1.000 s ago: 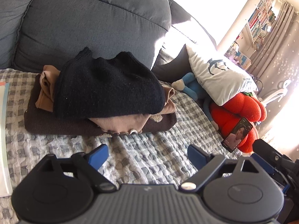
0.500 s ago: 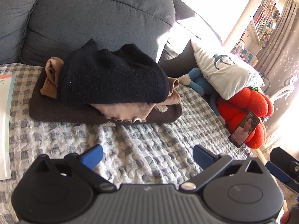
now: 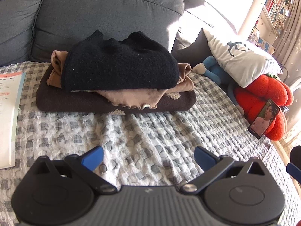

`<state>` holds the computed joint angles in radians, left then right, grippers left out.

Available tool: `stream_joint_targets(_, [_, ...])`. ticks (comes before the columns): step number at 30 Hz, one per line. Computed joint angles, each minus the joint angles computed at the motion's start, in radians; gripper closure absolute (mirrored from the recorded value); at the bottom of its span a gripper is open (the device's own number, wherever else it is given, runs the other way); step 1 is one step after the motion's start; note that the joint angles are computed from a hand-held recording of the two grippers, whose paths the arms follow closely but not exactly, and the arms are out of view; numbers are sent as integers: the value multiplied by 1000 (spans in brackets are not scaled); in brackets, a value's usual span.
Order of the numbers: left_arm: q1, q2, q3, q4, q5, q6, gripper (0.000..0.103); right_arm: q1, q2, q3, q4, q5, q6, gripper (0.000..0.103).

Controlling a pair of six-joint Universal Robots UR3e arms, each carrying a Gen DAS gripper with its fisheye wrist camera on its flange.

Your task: Fold clothes

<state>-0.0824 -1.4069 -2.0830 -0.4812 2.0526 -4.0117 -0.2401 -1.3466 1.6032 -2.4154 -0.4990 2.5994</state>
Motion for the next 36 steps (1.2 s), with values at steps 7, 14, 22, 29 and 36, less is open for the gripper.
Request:
stream_joint_targets(7, [-94,-115,129,-102,116,-86,0,-36,10,-35,91,-4,-80,0])
stream_joint_targets(14, [-162,-181,238,-261,178,-173,0,-52,18,-121,343,-18,-306,0])
stream_joint_targets(22, [-219,-225,307,-434,261,-298,0,-47,37,-49,257,-22,-469,0])
stream_joint_targets(29, [-235,-239,334,-534,345,-382,0,-23,99,-118,353,46,-646,0])
stream_joint_targets(36, [-217,-254,324,-557,357,-367,0,55,135,-159,341,-58,-669,0])
